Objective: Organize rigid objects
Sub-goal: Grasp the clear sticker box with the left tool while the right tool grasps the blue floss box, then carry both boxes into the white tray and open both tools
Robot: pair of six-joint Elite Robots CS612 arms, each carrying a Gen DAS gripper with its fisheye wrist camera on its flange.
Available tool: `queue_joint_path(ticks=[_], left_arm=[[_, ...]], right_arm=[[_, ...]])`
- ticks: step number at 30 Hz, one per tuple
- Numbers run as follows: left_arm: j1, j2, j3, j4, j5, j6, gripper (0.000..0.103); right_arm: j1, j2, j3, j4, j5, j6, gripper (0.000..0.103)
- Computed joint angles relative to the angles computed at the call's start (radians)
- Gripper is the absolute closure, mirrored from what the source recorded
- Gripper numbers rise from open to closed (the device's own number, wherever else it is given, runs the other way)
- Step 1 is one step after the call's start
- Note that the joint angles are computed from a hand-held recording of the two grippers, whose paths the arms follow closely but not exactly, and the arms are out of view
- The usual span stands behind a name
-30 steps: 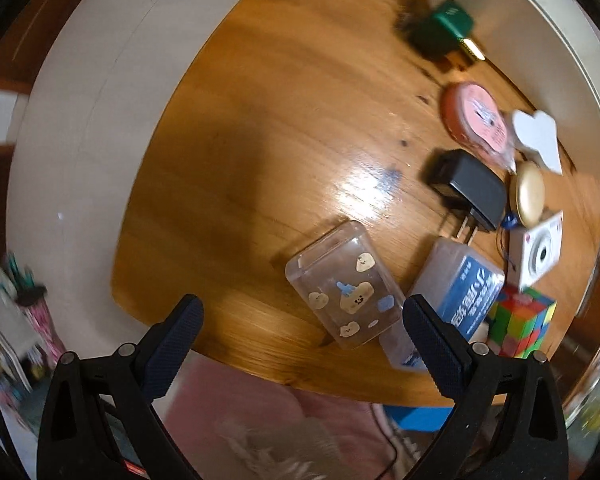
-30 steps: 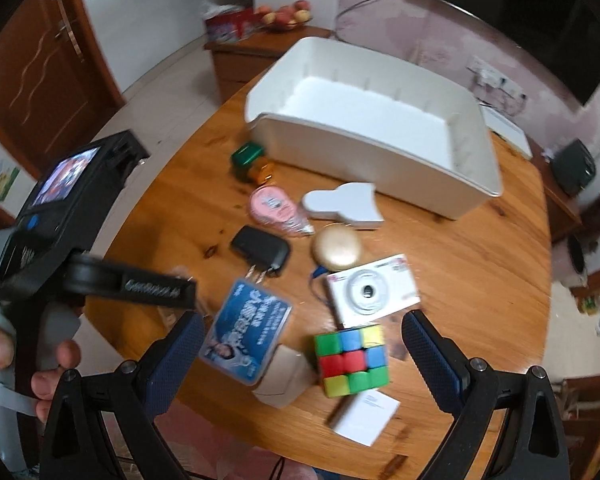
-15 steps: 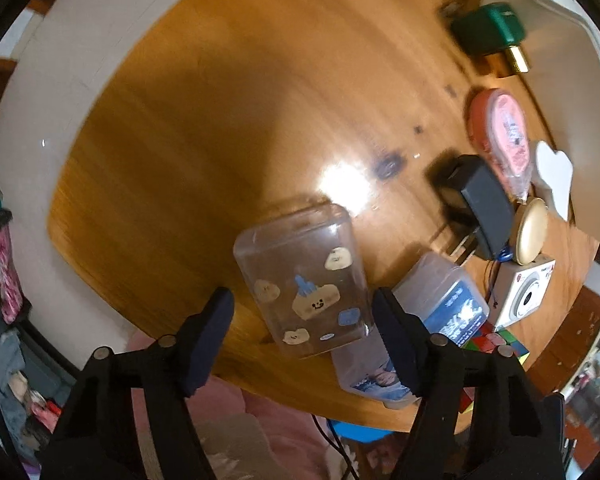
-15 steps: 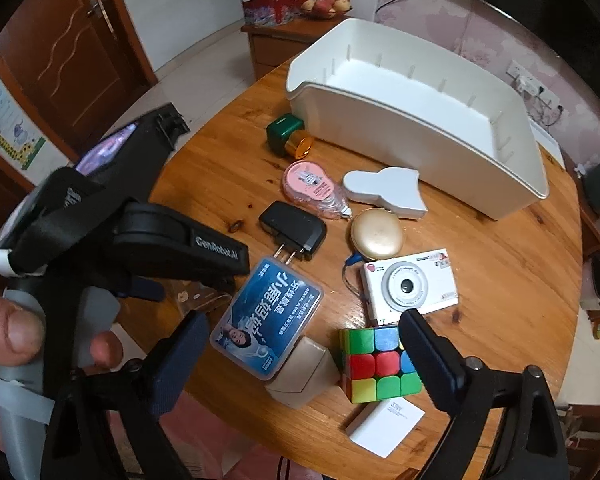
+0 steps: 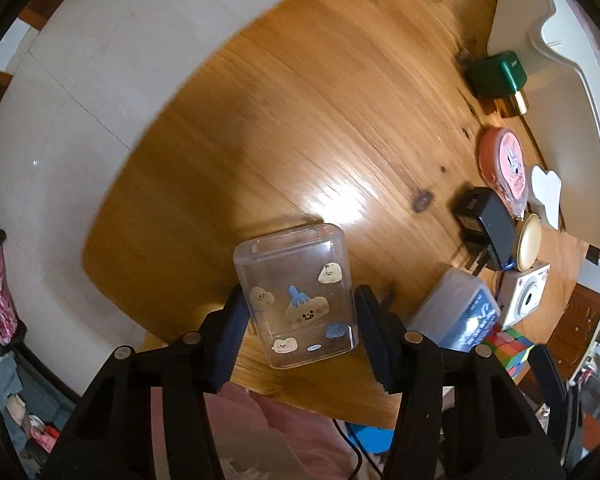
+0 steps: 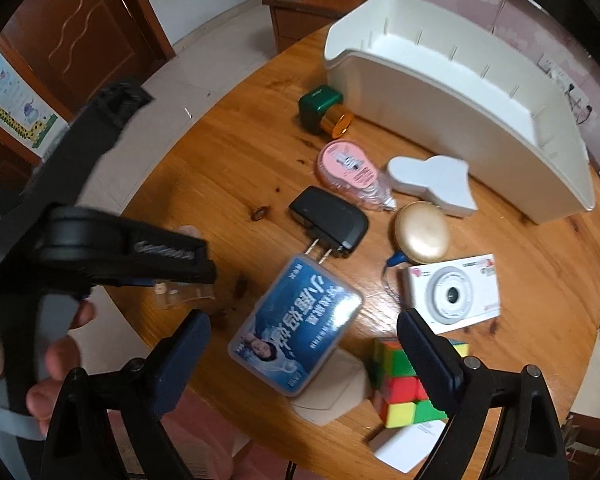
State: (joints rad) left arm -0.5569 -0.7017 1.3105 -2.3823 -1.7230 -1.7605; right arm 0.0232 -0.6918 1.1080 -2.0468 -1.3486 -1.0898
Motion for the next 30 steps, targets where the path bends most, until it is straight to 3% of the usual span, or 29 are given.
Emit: queue_joint_path(ticks=[11,16,21,30], left_arm=[[-0.017,0.018,-0.029,0.027,0.097,0.145,0.046],[-0.020,0.015,-0.037,0.037,0.116,0.194,0.046],[-0.018,0.029,-0.074,0.047,0.112,0.231,0.047],[0.026,0.055,-0.185,0.117,0.111,0.363,0.047]], right_arm=[[0.050,0.078,-0.098,0.129,-0.194,0.145,0.019],[0.061,0.120,-0.159,0.210,-0.245,0.215,0.035],[0.060,0.128,-0.169,0.212,-0.250,0.247,0.036],[0.051,0.159,-0.230,0.260,-0.228,0.286,0.037]])
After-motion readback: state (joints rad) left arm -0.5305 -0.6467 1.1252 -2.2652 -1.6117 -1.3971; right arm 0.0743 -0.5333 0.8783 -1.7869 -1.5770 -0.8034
